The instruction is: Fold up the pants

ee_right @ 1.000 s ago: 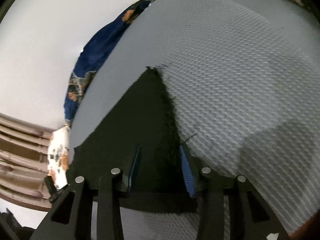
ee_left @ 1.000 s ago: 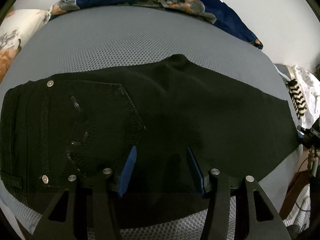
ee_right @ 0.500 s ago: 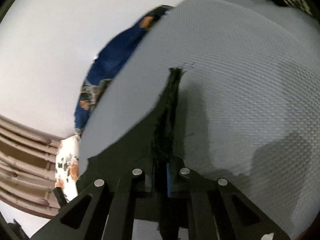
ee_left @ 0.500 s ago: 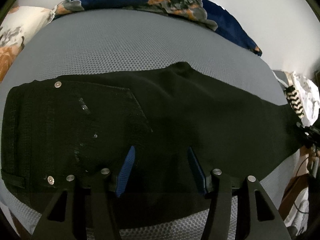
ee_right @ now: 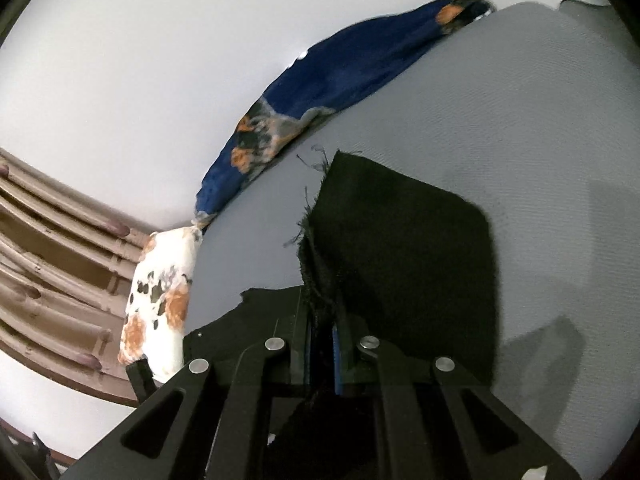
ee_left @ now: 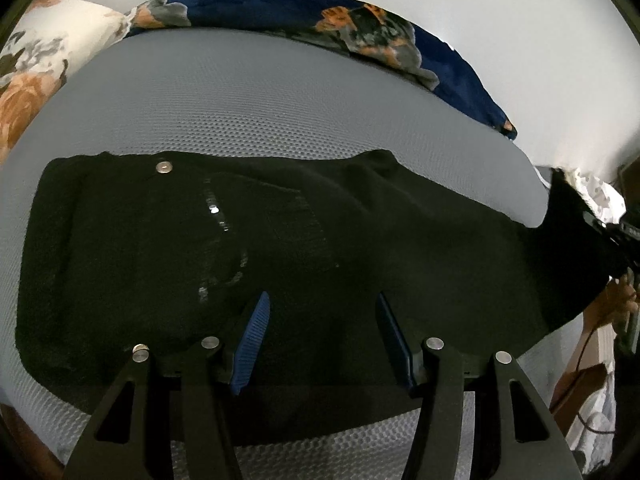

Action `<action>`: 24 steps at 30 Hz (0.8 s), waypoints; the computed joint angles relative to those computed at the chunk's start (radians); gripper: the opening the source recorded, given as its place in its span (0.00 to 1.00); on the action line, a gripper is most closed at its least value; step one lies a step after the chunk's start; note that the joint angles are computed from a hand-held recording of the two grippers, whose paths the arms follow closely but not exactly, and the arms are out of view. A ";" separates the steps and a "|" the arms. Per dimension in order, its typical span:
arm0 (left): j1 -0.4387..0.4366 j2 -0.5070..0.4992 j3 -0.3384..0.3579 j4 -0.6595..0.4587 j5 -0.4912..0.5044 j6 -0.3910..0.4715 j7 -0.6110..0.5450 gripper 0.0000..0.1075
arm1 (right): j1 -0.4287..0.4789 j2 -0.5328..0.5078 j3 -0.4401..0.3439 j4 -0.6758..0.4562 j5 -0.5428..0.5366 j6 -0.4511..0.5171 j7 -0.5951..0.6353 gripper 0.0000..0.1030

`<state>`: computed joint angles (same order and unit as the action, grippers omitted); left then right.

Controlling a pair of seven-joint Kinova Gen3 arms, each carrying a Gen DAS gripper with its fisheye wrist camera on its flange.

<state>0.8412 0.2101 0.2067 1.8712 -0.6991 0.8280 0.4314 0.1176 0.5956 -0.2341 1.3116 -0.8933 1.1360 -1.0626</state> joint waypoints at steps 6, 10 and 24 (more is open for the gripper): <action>0.017 -0.024 0.012 0.033 -0.037 -0.005 0.053 0.52 | -0.072 0.002 -0.002 0.013 0.027 -0.054 -0.058 0.07; 0.012 -0.034 0.017 0.055 -0.065 -0.034 0.083 0.52 | -0.104 0.004 -0.010 0.009 0.050 -0.064 -0.091 0.07; -0.013 -0.088 0.045 0.121 -0.142 -0.076 0.163 0.52 | -0.275 0.070 -0.069 -0.045 0.113 -0.051 -0.142 0.07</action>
<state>0.8284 0.1217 0.2520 1.9919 -0.8408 0.7520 0.5942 -0.1578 0.6658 -0.3035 1.2661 -0.7806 1.0847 -1.2046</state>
